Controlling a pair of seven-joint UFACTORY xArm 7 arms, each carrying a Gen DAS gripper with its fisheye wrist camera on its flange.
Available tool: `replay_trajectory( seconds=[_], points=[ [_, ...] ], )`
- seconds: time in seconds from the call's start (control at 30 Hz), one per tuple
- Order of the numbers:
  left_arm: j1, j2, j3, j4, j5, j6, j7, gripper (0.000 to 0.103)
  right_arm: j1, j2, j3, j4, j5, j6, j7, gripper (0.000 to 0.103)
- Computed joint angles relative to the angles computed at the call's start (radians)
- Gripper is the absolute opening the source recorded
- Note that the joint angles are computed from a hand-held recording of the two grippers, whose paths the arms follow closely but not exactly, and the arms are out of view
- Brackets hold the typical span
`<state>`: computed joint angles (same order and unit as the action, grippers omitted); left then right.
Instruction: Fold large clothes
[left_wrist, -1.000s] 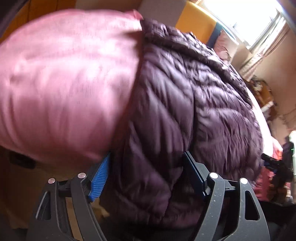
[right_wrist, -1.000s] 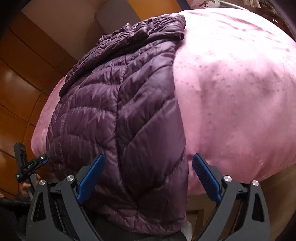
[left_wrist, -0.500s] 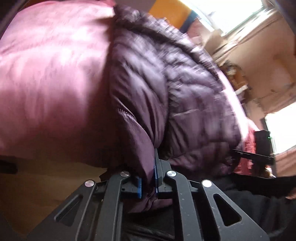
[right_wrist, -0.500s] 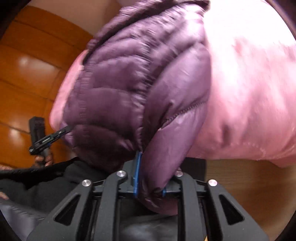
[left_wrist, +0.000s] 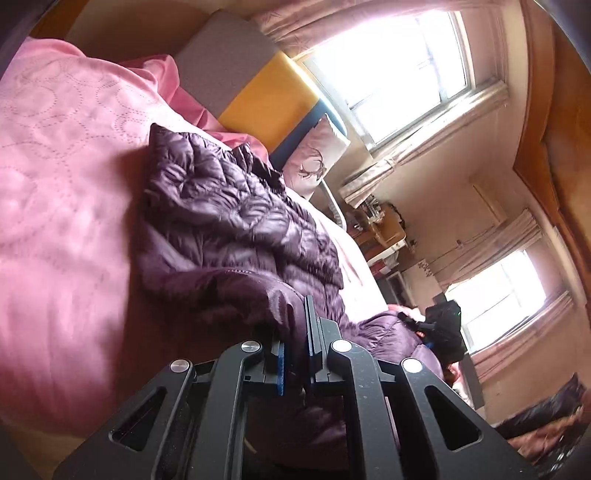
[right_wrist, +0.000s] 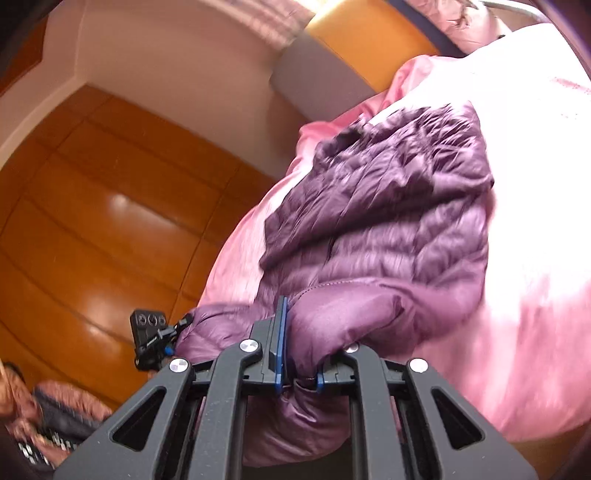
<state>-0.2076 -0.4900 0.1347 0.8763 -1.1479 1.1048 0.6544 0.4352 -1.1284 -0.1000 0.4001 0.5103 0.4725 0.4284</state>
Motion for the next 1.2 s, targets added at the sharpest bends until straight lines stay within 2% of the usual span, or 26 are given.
replay_trajectory(
  seconds=[0.1, 0.23, 0.3, 0.37, 0.4, 0.47, 0.53, 0.6, 0.63, 0.7, 0.77, 0.87, 0.93, 0.97, 1.03, 1.07, 1.1, 1.17, 1.2],
  points=[
    [-0.01, 0.12, -0.014, 0.088, -0.032, -0.026, -0.008, 0.007, 0.013, 0.079, -0.049, 0.009, 0.019, -0.083, -0.028, 0.011],
    [0.008, 0.254, -0.062, 0.188, -0.016, -0.066, -0.047, 0.007, 0.023, 0.146, -0.141, 0.046, 0.041, -0.104, -0.078, 0.013],
    [0.022, 0.31, -0.085, 0.231, -0.01, -0.087, -0.075, 0.007, 0.027, 0.191, -0.161, 0.058, 0.064, -0.129, -0.093, 0.019],
    [0.033, 0.351, -0.113, 0.267, 0.025, -0.114, -0.099, 0.011, 0.011, 0.229, -0.164, 0.071, 0.075, -0.138, -0.094, 0.034],
    [0.037, 0.371, -0.13, 0.289, 0.059, -0.14, -0.133, 0.017, 0.017, 0.239, -0.175, 0.073, 0.088, -0.149, -0.102, 0.039],
    [0.048, 0.399, -0.132, 0.313, 0.042, -0.125, -0.146, 0.033, 0.037, 0.246, -0.199, 0.072, 0.128, -0.181, -0.116, 0.073],
    [0.069, 0.411, -0.125, 0.32, -0.022, -0.094, -0.147, 0.069, 0.052, 0.247, -0.215, 0.071, 0.15, -0.218, -0.137, 0.086],
    [0.088, 0.378, -0.122, 0.284, -0.084, -0.125, -0.141, 0.084, 0.052, 0.249, -0.218, 0.068, 0.153, -0.252, -0.149, 0.093],
    [0.095, 0.368, -0.117, 0.272, -0.105, -0.136, -0.131, 0.084, 0.044, 0.242, -0.214, 0.062, 0.152, -0.27, -0.147, 0.096],
    [0.108, 0.353, -0.109, 0.253, -0.113, -0.153, -0.125, 0.085, 0.041, 0.216, -0.212, 0.04, 0.148, -0.303, -0.145, 0.096],
    [0.112, 0.329, -0.109, 0.216, -0.098, -0.189, -0.107, 0.085, -0.018, 0.185, -0.174, 0.015, 0.112, -0.289, -0.115, 0.097],
    [0.1, 0.313, -0.115, 0.167, -0.044, -0.201, -0.062, 0.085, -0.158, 0.124, -0.08, -0.017, 0.016, -0.152, -0.045, 0.097],
    [0.081, 0.311, -0.13, 0.137, -0.005, -0.207, -0.034, 0.084, -0.21, 0.098, -0.033, -0.031, -0.042, -0.065, -0.015, 0.093],
    [0.071, 0.313, -0.14, 0.129, 0.018, -0.218, -0.031, 0.081, -0.213, 0.091, -0.02, -0.038, -0.058, -0.039, -0.008, 0.086],
    [0.05, 0.32, -0.155, 0.113, 0.052, -0.243, -0.021, 0.066, -0.215, 0.099, 0.008, -0.043, -0.091, 0.01, 0.003, 0.076],
    [0.041, 0.32, -0.162, 0.105, 0.064, -0.261, -0.017, 0.059, -0.219, 0.111, 0.026, -0.042, -0.107, 0.026, 0.012, 0.064],
    [0.032, 0.318, -0.169, 0.096, 0.078, -0.287, -0.012, 0.04, -0.231, 0.098, 0.045, -0.052, -0.125, 0.053, 0.025, 0.056],
    [0.022, 0.316, -0.163, 0.088, 0.075, -0.301, -0.007, 0.028, -0.236, 0.098, 0.059, -0.058, -0.142, 0.065, 0.042, 0.029],
    [0.02, 0.305, -0.157, 0.078, 0.067, -0.301, -0.002, 0.02, -0.232, 0.09, 0.055, -0.062, -0.144, 0.065, 0.044, 0.024]
  ],
)
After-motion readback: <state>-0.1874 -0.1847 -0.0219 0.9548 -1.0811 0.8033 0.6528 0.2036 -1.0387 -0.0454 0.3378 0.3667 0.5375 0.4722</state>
